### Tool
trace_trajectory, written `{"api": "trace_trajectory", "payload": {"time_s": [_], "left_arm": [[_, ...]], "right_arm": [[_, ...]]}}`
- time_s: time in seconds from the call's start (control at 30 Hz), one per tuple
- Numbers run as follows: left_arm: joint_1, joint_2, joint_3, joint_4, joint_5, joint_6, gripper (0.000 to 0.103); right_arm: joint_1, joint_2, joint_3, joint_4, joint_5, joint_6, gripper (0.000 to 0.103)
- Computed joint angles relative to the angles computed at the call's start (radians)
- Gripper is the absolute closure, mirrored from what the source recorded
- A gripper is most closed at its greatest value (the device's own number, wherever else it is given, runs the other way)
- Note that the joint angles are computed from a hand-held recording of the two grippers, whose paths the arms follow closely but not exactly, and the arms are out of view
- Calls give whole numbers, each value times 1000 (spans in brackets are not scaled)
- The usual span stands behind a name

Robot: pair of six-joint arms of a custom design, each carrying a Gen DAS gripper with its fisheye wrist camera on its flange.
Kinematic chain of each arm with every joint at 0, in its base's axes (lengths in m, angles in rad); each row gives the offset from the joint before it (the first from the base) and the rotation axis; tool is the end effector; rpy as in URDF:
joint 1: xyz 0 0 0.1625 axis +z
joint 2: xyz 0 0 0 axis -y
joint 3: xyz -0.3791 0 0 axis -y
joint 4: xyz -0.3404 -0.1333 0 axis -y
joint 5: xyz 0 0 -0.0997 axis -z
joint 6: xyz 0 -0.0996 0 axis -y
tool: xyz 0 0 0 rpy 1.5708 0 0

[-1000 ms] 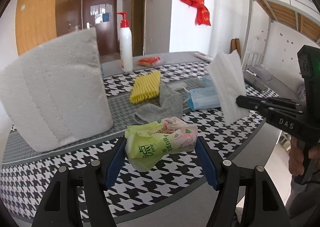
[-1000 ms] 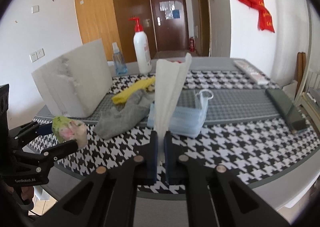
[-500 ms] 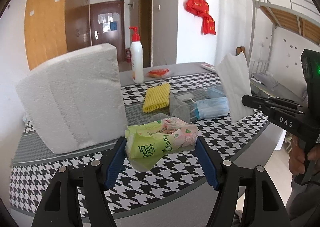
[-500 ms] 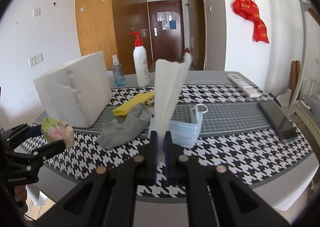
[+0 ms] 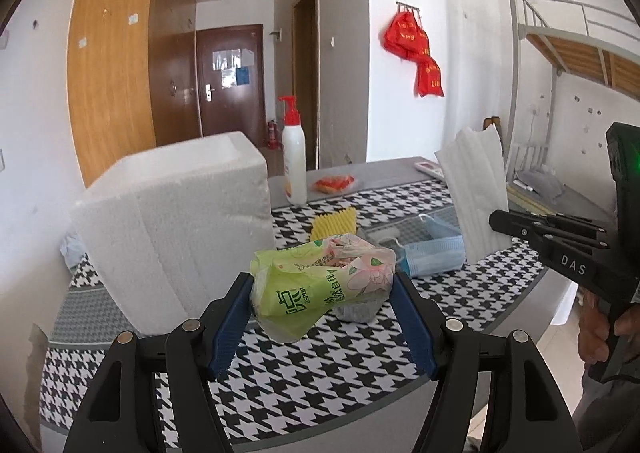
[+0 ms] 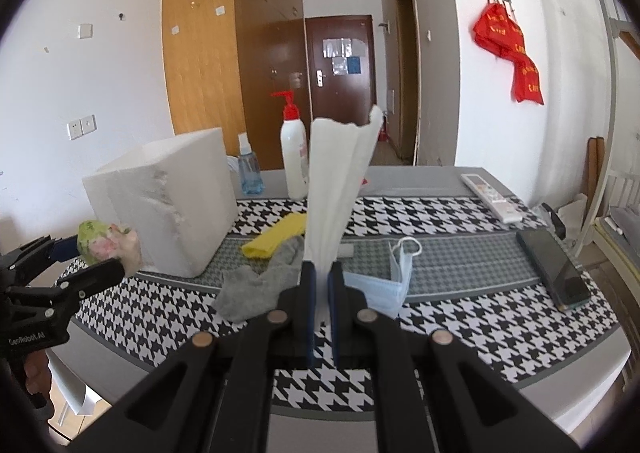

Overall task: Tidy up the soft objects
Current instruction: 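Carry the wet-wipe packet with the left tool over the foam box while the right tool holds the tissues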

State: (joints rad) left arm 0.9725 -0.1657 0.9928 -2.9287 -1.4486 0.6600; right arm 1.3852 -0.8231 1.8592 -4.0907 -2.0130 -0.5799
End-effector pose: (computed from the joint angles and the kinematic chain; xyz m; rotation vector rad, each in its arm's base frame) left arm -0.2968 -0.6937 -0.0603 1.6695 2.3759 -0.7833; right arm -0.0086 -0.5372 0.2391 -0.0112 -1.8610 1.3968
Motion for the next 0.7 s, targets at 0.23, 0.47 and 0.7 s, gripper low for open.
{"api": "trace_trajectory", "payload": {"time_s": [0.23,0.47,0.7], "left_arm": [[-9,18,-37,-29,-4,-1,33],[-16,34,-81,-30,-11,-14,33],[-25,47,-111,-55,-17,-4,33]], "right_arm": [[15,-2,-13,0,11,-22,94],[26,-2,-34,9,25,-40,94],[33,-4,-52,19,36,-52,94]]}}
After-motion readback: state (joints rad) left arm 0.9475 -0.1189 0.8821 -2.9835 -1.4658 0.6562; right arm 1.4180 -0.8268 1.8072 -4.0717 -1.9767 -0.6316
